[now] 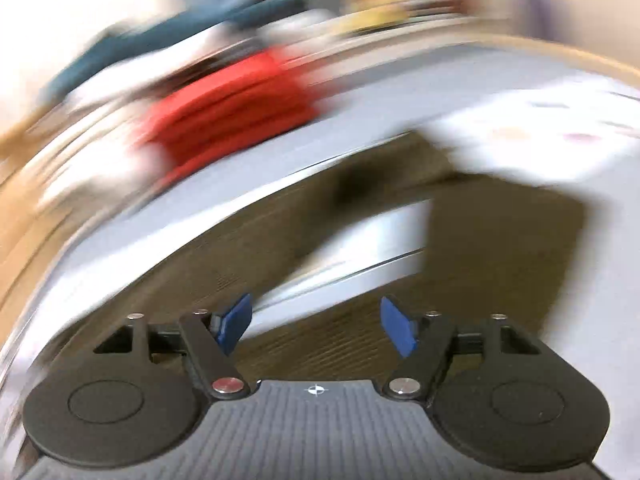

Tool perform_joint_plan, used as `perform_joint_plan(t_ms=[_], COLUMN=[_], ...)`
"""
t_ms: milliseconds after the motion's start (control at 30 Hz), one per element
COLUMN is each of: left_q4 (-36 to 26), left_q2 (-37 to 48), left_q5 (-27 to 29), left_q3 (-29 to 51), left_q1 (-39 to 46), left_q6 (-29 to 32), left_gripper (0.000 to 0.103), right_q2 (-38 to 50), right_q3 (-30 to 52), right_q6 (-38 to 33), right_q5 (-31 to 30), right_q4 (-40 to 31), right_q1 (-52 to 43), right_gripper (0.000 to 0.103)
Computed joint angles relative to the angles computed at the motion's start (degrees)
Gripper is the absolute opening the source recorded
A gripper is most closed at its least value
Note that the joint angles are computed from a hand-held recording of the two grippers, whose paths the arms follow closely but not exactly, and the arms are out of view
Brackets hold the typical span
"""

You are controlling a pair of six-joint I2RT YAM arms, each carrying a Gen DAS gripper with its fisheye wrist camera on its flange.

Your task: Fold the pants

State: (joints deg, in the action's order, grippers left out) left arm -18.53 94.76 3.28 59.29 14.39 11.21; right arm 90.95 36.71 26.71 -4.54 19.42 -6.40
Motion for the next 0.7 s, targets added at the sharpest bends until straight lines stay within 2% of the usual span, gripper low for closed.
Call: perform_joint_plan(t_ms=[100, 167, 200, 233, 267, 300, 333, 400, 433, 533, 600, 700], left_q4=[0.1, -1.9, -3.0, -3.7, -4.6, -5.0, -5.1, -5.8, -6.2, -7.9, -7.9, -7.5], left_q2=[-5.5, -7.9, -8.9, -9.8, -10.6, -11.4, -12.4, -13.8, -14.1, -15.0, -15.9, -16.0], left_q5=[-3.2, -4.8, -5.3, -5.7, -6.0, -6.3, -7.1, -9.5, -10.6, -14.4, -16.3, -16.7], left_q3=[-5.5, -7.3, -8.0, -8.6, -9.1, -9.7, -10.5, -11.5, -11.6, -11.6, -12.0, -12.4], left_q1=[-6.5, -11.2, -13.6, -15.5, -17.5, -19.4, -21.7, -25.8, -27.5, -30.9, -31.2, -29.6], left_q6=[-5.0, -9.3, -11.9, -14.2, -16.5, -18.5, -20.5, -23.5, -24.1, -23.4, -22.2, -21.0], left_gripper=[0.103, 0.103, 0.103, 0.103, 0.103, 0.103, 0.103, 0.103, 0.103, 0.103, 0.103, 0.103], right_q2=[15.0, 24.0, 26.5, 28.6, 29.8, 31.0, 32.4, 33.4, 33.4, 27.8, 22.6, 14.4], right_q3=[11.0, 18.4, 19.8, 20.6, 20.6, 22.0, 24.3, 27.2, 27.6, 20.5, 15.3, 7.9], right_q6=[4.0, 9.7, 12.2, 14.3, 14.5, 12.9, 10.7, 5.2, 4.2, 4.2, 0.6, -5.1], right_q5=[-4.6, -8.8, -9.9, -10.7, -11.0, -11.6, -11.7, -6.0, -4.5, -3.1, -4.0, -8.9], right_q4=[-1.6, -2.8, -1.9, 1.0, 5.1, 5.7, 4.0, -0.2, -1.6, 2.6, 4.3, 3.4], right_q1=[-16.1, -21.5, -22.2, -22.4, -21.8, -20.9, -20.0, -17.0, -16.2, -16.8, -20.4, -30.0], right_gripper=[0.075, 0.075, 0.075, 0.082, 0.085, 0.083, 0.073, 0.017, 0.014, 0.013, 0.013, 0.013])
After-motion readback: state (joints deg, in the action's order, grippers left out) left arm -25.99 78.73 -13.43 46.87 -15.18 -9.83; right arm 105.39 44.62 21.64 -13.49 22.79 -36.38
